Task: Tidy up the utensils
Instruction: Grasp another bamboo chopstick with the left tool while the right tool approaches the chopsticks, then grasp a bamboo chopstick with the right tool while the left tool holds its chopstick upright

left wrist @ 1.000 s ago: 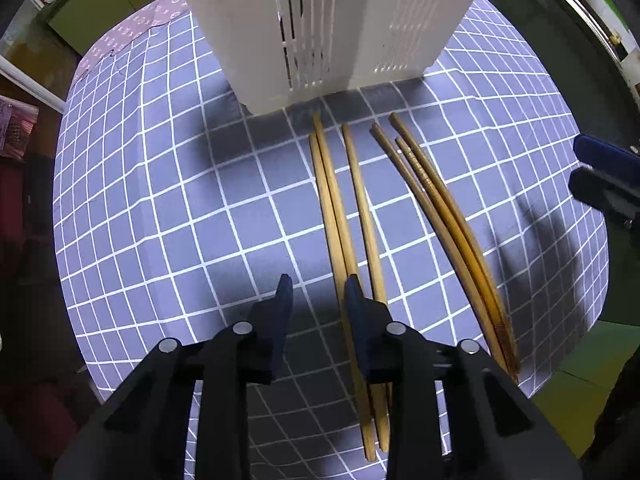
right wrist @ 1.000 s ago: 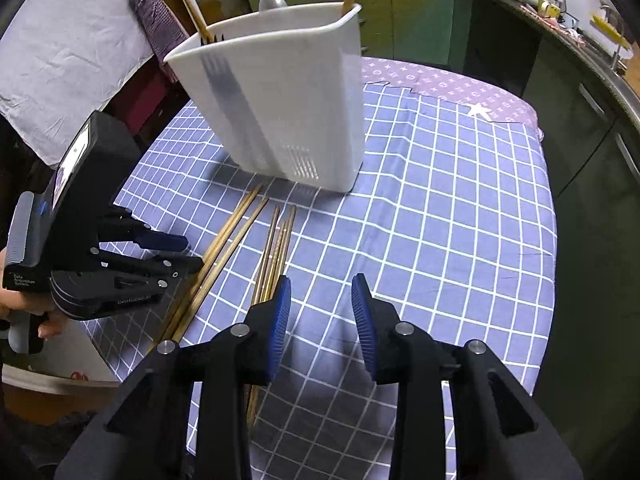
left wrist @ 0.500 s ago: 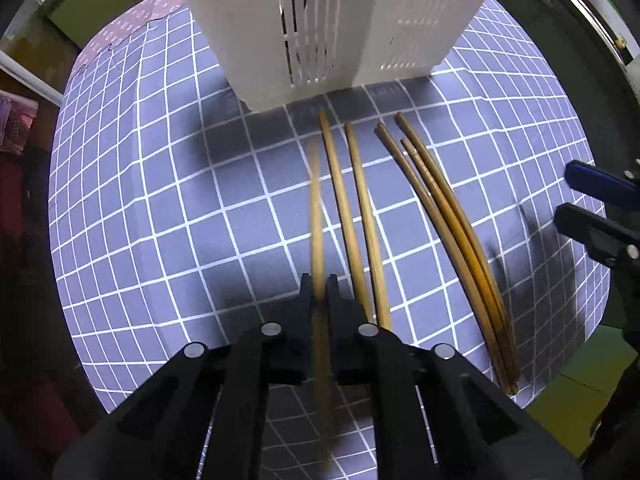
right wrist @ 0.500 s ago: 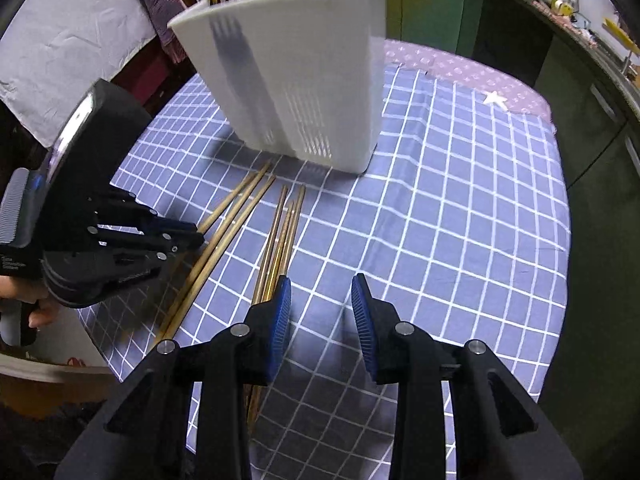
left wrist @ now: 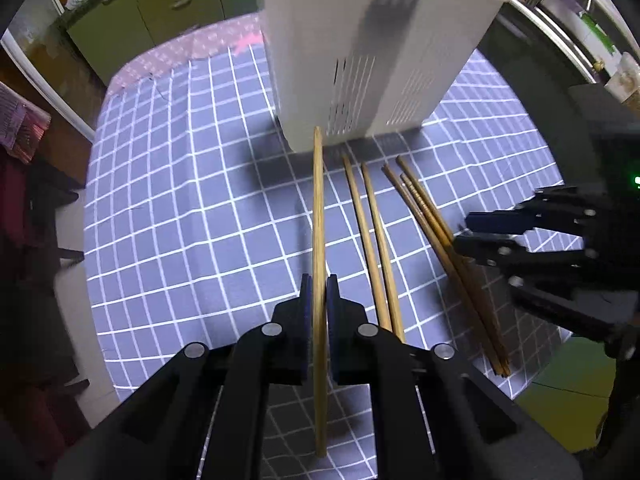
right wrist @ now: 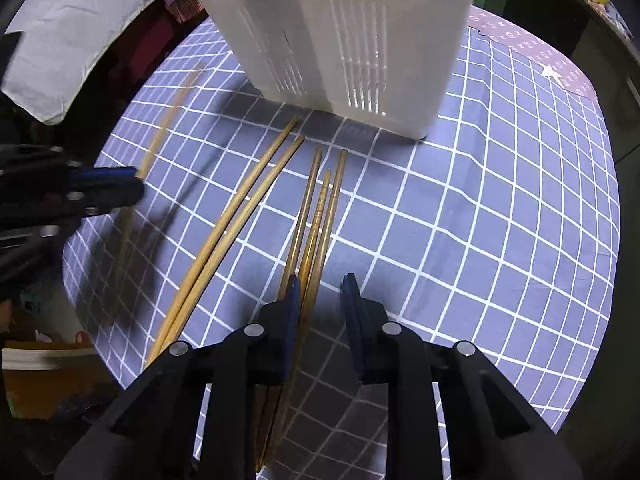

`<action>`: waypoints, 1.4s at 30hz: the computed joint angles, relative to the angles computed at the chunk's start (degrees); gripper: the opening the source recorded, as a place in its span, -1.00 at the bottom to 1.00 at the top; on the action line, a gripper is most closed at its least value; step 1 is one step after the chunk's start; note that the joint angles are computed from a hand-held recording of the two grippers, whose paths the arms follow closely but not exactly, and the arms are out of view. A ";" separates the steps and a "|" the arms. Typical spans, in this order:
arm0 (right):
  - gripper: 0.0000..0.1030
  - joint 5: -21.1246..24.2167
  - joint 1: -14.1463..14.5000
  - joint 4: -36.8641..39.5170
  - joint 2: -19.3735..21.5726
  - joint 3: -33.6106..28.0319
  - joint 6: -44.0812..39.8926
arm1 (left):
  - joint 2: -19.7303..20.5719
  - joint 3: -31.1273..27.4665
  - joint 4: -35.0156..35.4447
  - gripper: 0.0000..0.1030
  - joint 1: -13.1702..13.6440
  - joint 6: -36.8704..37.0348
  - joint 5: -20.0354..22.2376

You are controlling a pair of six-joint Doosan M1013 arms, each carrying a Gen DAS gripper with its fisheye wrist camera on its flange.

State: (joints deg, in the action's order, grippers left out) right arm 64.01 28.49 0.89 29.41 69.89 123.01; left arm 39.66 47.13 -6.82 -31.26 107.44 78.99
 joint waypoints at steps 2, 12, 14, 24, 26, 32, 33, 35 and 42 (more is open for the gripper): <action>-0.65 1.06 0.09 -0.06 0.49 -0.73 -0.03 | -0.78 0.51 -0.79 -0.87 0.41 0.52 -0.12; -0.69 3.88 0.37 -1.58 1.89 -2.94 0.87 | -2.38 2.85 -2.90 -0.86 1.26 1.96 -1.98; -0.69 4.59 0.46 -1.51 2.32 -3.62 0.65 | -2.40 2.83 -3.12 -0.86 1.36 2.13 -1.89; -0.69 9.14 1.73 -3.02 5.59 -8.09 0.82 | -2.59 3.00 -3.86 -0.86 1.54 2.95 -1.63; -0.76 9.66 2.08 -4.11 6.30 -8.98 1.12 | -2.71 3.06 -3.94 -0.86 1.51 3.03 -1.81; -0.87 7.13 2.01 -4.20 5.58 -7.78 2.49 | -3.21 3.38 -4.32 -0.87 1.64 3.92 -2.29; -0.87 6.05 1.92 -3.83 5.11 -7.26 2.51 | -3.24 3.36 -4.38 -0.87 1.70 4.00 -2.31; -0.87 3.66 2.09 -4.15 3.89 -6.10 3.24 | -3.25 3.18 -4.65 -0.87 1.83 4.16 -2.15; -0.87 -4.86 3.12 -8.48 -2.00 -1.01 6.81 | -4.37 3.78 -6.05 -0.87 2.22 5.09 -3.42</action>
